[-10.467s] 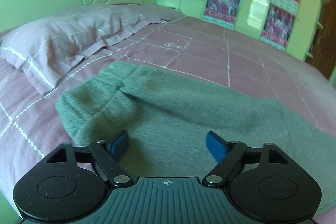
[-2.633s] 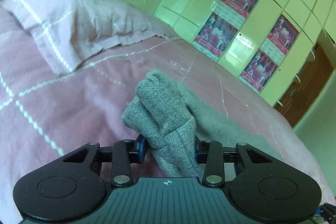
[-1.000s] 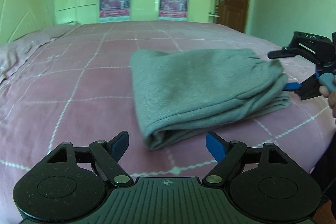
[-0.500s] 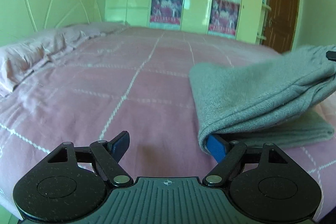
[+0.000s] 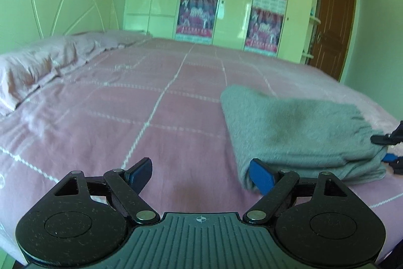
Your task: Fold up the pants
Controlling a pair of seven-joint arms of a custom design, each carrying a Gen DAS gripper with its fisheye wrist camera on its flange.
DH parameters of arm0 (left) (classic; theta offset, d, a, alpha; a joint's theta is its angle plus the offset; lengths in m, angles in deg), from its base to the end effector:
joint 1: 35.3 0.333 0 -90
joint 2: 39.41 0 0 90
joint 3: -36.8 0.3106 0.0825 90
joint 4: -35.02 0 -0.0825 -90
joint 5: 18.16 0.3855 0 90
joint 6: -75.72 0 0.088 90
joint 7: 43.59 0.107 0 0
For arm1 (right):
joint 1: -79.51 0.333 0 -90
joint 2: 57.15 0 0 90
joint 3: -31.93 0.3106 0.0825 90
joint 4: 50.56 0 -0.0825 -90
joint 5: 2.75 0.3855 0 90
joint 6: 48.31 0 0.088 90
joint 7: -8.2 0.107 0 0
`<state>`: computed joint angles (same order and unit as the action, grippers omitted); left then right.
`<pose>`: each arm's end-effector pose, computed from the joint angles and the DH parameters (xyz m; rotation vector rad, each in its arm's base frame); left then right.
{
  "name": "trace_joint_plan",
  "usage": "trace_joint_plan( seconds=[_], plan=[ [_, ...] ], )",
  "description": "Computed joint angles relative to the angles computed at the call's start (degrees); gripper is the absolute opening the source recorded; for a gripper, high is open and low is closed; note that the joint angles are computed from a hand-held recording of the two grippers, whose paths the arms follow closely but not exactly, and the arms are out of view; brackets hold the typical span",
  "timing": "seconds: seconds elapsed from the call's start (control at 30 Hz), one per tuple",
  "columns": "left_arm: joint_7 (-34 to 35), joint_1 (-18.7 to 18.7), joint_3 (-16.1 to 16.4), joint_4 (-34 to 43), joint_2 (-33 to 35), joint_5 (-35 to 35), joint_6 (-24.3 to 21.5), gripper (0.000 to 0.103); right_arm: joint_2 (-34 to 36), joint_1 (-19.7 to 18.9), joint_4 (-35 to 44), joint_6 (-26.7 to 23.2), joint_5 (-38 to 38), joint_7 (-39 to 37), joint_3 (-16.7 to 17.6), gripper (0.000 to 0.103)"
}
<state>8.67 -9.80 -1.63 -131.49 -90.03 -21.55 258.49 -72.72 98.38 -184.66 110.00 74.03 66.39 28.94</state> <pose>0.3488 -0.0815 0.4797 -1.7968 1.1846 -0.9021 0.4876 0.0947 0.4874 -1.2550 1.6979 0.1010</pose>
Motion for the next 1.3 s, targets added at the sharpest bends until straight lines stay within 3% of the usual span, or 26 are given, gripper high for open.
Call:
trace_joint_plan(
  seconds=[0.13, 0.27, 0.33, 0.37, 0.47, 0.6, 0.7, 0.77, 0.87, 0.97, 1.13, 1.2, 1.3],
  plan=[
    [-0.6, 2.8, -0.7, 1.0, 0.0, -0.9, 3.1, 0.088, -1.3, 0.6, -0.2, 5.5, -2.7, -1.1, 1.4, 0.032],
    [3.1, 6.0, -0.7, 6.8, 7.9, -0.9, 4.4, 0.095, -0.4, 1.6, 0.7, 15.1, -9.7, 1.3, 3.0, 0.037],
    [3.7, 7.2, -0.9, 9.2, 11.8, -2.0, 5.3, 0.095, 0.3, 6.7, 3.1, 17.9, -2.1, -6.6, -0.8, 0.039],
    [3.8, 8.1, -1.6, 10.0, 13.0, -2.7, 5.7, 0.095, 1.2, 7.7, 4.6, 16.2, -1.1, -8.4, -2.1, 0.041],
    [4.7, 8.7, -2.3, 10.6, 15.4, -4.5, 6.7, 0.096, 5.6, 3.3, 7.7, 11.4, -16.0, 3.8, 0.8, 0.041],
    [6.9, 7.8, -1.8, 9.1, 15.6, -6.0, 6.3, 0.096, 9.9, 1.3, 11.4, 7.3, -23.6, 7.8, 1.7, 0.035],
    [6.9, 7.1, -0.9, 7.5, 15.2, -7.6, 6.0, 0.096, 11.3, 0.4, 13.0, 4.2, -18.7, 2.5, 1.7, 0.028],
    [6.7, 7.1, -0.7, 7.0, 15.1, -8.4, 5.8, 0.096, 11.6, -0.7, 12.8, 5.5, -18.3, 2.1, 2.3, 0.023],
    [7.2, 8.1, -1.3, 7.2, 15.7, -8.3, 6.1, 0.096, 12.4, -2.3, 14.8, -0.4, -10.0, -3.5, 1.9, 0.017],
    [7.6, 10.9, -3.7, 9.2, 17.2, -7.8, 5.5, 0.096, 13.0, -3.6, 15.6, -3.1, -14.0, -3.7, 3.1, 0.026],
    [6.5, 14.3, -6.7, 13.6, 19.2, -4.2, 0.0, 0.096, 12.9, -4.5, 15.1, -3.5, -18.7, -0.9, 4.1, 0.022],
    [5.7, 14.5, -6.9, 14.5, 19.7, -2.3, -1.4, 0.096, 12.3, -4.5, 15.0, -3.3, -18.6, -1.7, 4.1, 0.014],
    [4.0, 14.3, -6.4, 14.8, 19.8, -0.2, -1.9, 0.096, 10.8, -4.3, 15.3, -4.7, -9.0, -6.9, 3.0, 0.001]
  ],
)
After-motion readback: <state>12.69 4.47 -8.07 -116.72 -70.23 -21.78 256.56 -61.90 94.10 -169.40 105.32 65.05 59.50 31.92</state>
